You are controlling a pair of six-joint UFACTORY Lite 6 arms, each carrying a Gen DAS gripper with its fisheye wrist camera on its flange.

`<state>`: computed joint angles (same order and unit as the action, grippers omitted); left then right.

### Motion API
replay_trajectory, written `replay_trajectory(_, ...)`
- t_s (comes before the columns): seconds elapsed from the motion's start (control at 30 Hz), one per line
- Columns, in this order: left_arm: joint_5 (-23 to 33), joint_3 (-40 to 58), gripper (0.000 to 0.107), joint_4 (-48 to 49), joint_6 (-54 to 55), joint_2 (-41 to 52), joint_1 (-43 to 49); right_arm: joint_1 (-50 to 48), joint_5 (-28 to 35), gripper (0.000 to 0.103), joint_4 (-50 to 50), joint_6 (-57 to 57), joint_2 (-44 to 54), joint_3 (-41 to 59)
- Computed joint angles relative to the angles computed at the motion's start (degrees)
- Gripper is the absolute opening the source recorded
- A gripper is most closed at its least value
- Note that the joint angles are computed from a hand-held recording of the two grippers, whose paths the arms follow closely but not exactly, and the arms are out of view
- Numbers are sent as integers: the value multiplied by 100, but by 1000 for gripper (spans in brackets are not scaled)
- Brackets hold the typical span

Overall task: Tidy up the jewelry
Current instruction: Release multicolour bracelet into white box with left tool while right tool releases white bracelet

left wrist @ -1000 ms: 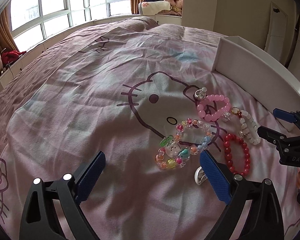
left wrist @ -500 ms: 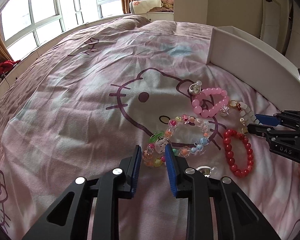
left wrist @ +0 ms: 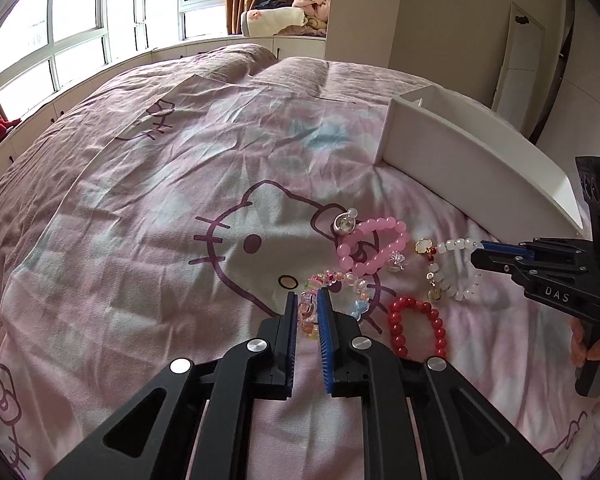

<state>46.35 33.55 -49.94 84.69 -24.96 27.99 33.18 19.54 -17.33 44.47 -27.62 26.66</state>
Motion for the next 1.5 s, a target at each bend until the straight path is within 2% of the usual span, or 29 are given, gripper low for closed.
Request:
replay_trajectory(0.23,277,991,15,746,-1426,-404,-956,-418,814,11,1032,-1398,-484,913)
replay_trajectory(0.43,383,2388,15,1693,-3189,-181,-2218,-1417,1770,11,2047,-2880,-596,2316)
replay_trajectory(0.63,630,4230,15,2708,-5465,631,-3882,-3021,2719,11,3116,-4606,-430,3613)
replay_trajectory(0.8,749,5559,15,3710,-7123,1497,-5294,-4773,3478,11,4301,-6410,-293,4082)
replay_trajectory(0.97,720,6442,15,4016,-8193,2310,-6015,-6170,3890,11,5069,-7845,-293,3813)
replay_trajectory(1.1,644,6905,15,4524,-8917,2992,-6483,-7067,4008,11,5609,-8786,-290,3300)
replay_trajectory(1.2,390,7018,15,4860,-9392,3363,-6764,-7646,4014,11,5959,-9430,-337,2821)
replay_trajectory(1.37,-11,7185,15,5230,-9940,4179,-7099,-8023,3721,11,6101,-10105,-191,2170)
replay_trajectory(1.5,-118,7277,15,5640,-10325,4690,-7352,-8081,3426,11,6142,-10430,-49,1816)
